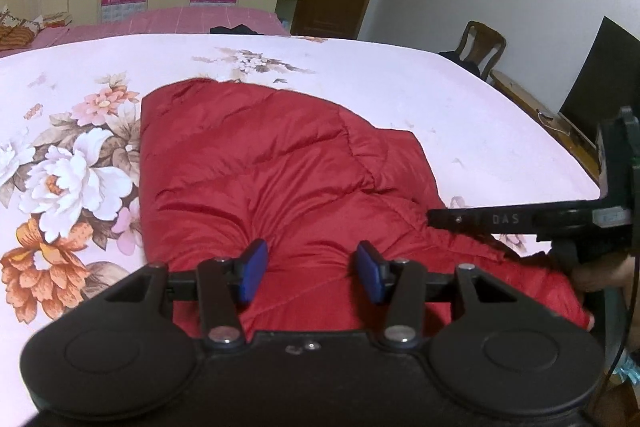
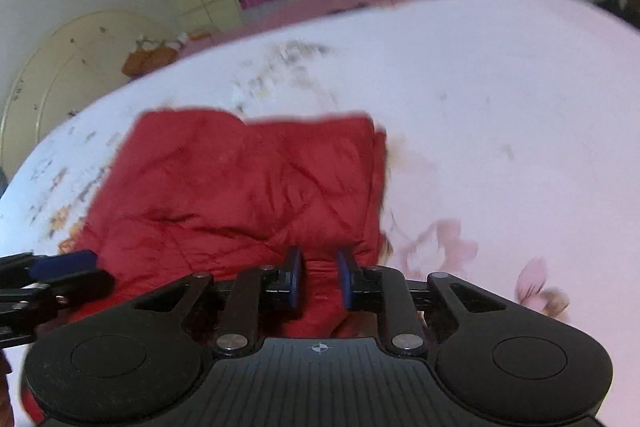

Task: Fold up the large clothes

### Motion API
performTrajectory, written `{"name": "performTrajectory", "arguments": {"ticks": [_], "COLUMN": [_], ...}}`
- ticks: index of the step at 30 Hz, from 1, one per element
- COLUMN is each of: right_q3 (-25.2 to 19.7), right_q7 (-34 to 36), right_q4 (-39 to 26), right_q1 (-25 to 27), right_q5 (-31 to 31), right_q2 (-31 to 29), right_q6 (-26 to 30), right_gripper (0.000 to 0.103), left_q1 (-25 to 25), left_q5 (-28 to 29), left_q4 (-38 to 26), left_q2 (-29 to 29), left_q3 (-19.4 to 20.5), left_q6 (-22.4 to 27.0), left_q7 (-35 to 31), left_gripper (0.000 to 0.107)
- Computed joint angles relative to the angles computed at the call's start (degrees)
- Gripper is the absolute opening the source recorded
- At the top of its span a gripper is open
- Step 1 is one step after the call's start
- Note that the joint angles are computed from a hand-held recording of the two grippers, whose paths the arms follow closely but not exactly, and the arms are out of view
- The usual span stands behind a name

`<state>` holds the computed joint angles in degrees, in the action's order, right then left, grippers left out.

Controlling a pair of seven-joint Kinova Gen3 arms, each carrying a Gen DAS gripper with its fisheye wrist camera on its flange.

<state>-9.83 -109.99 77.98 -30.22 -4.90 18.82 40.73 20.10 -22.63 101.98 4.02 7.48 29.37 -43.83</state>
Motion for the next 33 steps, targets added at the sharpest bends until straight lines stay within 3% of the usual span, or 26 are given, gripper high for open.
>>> {"name": "performTrajectory", "arguments": {"ticks": [5,9,12,15,19,24,27,29,33], "right_q3": [-0.4,2.5,-1.1,-5.0,-4.6,-5.8,-5.1,-5.1,-3.6], "right_q7": [-1.5,-3.5,1.7,8.6,13.8,6.7,1.5,0.4,2.5], "right_q4": [-1.2,1.7,7.7,10.9,14.7,16.3,14.2,13.6,10.3], "right_q1": [0.3,-2.5,1.3,4.9,2.6,-0.4,-2.2,-1.6,-1.9], "right_q5": [0.4,2.0,-3.3,-8.8,-11.9,-3.3,0.1,-1.2,-1.8], "right_q2": [0.6,-5.0,-11.5,-15.8,-19.4,-16.8,-13.2,-11.9,-12.4], "right_q6": [1.9,-1.3,-5.4,-5.1,-5.3,-4.1,-0.1,0.6,4.0], "right_gripper": [0.019,0.019,0.019,0.019,0.019,0.019,0.019,0.019,0.019], "left_q1": [-1.0,-2.7,-3.7,-4.9,-6.5,-10.4,-9.4,-9.9,-6.0], "left_q5": [2.8,8.8,10.1,12.4,13.6,10.2,11.3,10.3,17.0], "left_q4": [0.8,3.4,7.1,10.9,14.1,16.6,17.4,17.5,15.9], "left_q2": [0.2,-4.7,-9.4,-13.8,-16.6,-16.2,-15.5,-14.7,-15.4], "left_q3": [-0.2,0.3,1.7,3.2,5.8,11.4,10.2,11.0,5.0], "left_q6": [-1.5,-3.3,-4.4,-6.0,-7.0,-7.6,-8.8,-8.8,-7.2], "left_q7": [-2.1,-6.6,-7.4,-9.1,-11.3,-8.6,-10.3,-10.8,-16.8], "left_gripper": [0.048,0.048,0.048,0.048,0.046,0.047,0.046,0.046,0.046]}}
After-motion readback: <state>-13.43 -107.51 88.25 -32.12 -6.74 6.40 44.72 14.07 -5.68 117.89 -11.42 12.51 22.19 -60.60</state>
